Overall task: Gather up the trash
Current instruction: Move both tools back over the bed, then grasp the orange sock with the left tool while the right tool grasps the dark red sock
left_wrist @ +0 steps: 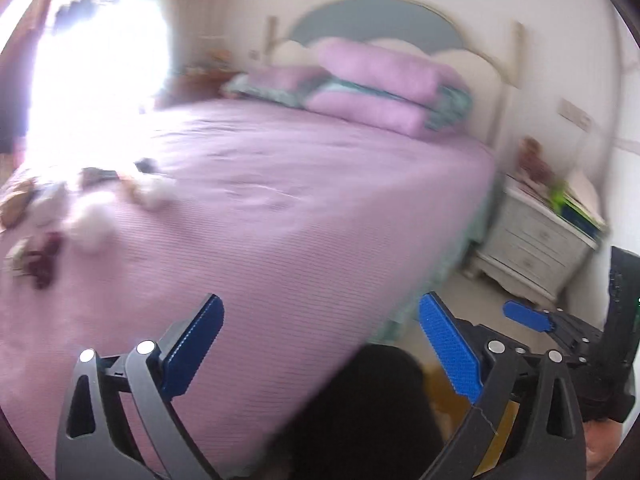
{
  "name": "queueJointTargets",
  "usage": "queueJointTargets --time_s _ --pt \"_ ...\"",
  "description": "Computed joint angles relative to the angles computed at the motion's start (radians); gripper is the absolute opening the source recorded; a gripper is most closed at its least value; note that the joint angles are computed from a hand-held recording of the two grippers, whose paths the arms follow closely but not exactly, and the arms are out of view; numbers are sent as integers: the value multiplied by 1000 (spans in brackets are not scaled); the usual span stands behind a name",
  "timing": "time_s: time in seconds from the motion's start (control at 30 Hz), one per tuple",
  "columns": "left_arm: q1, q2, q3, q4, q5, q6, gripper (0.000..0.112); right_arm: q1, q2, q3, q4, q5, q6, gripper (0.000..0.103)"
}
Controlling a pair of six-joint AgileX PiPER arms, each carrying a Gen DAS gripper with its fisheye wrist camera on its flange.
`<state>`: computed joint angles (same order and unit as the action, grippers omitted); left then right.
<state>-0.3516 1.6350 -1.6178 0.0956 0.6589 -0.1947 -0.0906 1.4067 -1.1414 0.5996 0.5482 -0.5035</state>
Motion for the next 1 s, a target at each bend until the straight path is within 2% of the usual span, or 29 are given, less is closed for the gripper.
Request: queueJointTargets --time_s 0.1,0.17,0.33,0.43,0.53,0.6,0.67,0.73,0.8,1.0 --pt "59 -59 31 186 14 -171 99 112 64 -102 59 -3 -74 73" --pt "116 -85 45 251 22 -230 99 183 109 -176 85 6 -111 82" --pt "283 -123 73 382 50 -364 99 347 210 -330 110 -35 -164 94" --pt "405 -99 47 370 50 -370 99 432 268 -410 61 -70 -120 95" --pt "524 -57 19 362 19 -344 99 501 340 -521 -13 -62 -38 95" --pt "574 9 -49 420 39 -361 99 540 387 -596 -66 -43 16 95" --pt "630 70 -131 359 82 -288 99 568 448 -689 -112 -1 68 95" --pt "697 147 -244 194 124 -142 99 581 501 -771 -109 44 75 95" --pt "724 206 -327 107 170 -86 99 595 553 -856 -141 90 115 95" --pt "746 361 -553 23 287 2 99 634 743 -1185 -245 235 225 95"
